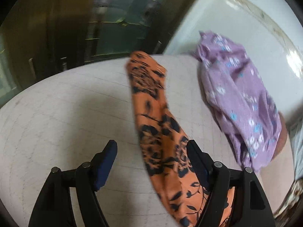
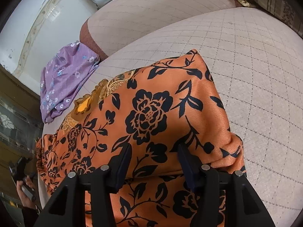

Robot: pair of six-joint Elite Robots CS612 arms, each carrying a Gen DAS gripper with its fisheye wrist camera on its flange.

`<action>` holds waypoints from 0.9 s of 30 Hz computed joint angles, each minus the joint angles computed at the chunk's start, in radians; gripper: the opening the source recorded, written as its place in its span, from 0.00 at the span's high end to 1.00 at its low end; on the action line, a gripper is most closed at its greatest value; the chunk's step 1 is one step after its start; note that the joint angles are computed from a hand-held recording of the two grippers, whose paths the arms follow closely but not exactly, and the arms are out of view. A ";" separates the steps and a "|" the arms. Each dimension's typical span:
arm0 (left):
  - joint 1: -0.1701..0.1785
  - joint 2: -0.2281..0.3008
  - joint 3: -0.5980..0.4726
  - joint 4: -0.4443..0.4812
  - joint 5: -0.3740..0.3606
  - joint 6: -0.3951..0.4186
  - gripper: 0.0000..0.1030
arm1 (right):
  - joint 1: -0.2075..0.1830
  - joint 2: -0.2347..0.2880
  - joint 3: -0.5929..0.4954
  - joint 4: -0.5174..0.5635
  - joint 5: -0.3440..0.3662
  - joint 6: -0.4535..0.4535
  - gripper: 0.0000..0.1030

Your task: Fold small clothes

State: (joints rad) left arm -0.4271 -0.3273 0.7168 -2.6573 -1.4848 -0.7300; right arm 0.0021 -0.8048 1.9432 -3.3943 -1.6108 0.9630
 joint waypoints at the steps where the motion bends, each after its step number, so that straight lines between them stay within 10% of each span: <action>1: -0.005 0.008 -0.027 0.055 0.004 0.021 0.21 | 0.000 0.001 -0.002 0.002 0.000 -0.001 0.46; 5: -0.028 0.060 -0.159 0.315 0.065 0.126 0.23 | 0.003 0.004 -0.011 0.010 -0.008 -0.009 0.45; 7: -0.047 0.058 -0.153 0.336 0.179 0.167 0.59 | 0.003 0.004 -0.010 0.008 -0.008 -0.012 0.45; 9: -0.051 0.043 -0.115 0.264 0.156 0.204 0.89 | 0.001 0.004 -0.006 -0.006 0.001 -0.006 0.45; 15: -0.074 -0.053 0.066 -0.019 0.129 0.309 0.94 | 0.001 0.005 0.001 -0.038 0.008 -0.001 0.46; 22: -0.195 -0.173 0.316 -0.447 0.060 0.849 0.94 | 0.012 -0.005 0.007 -0.052 -0.053 -0.005 0.46; 27: -0.304 -0.220 0.510 -0.594 -0.075 1.322 0.89 | 0.006 -0.017 0.022 -0.074 -0.082 0.009 0.45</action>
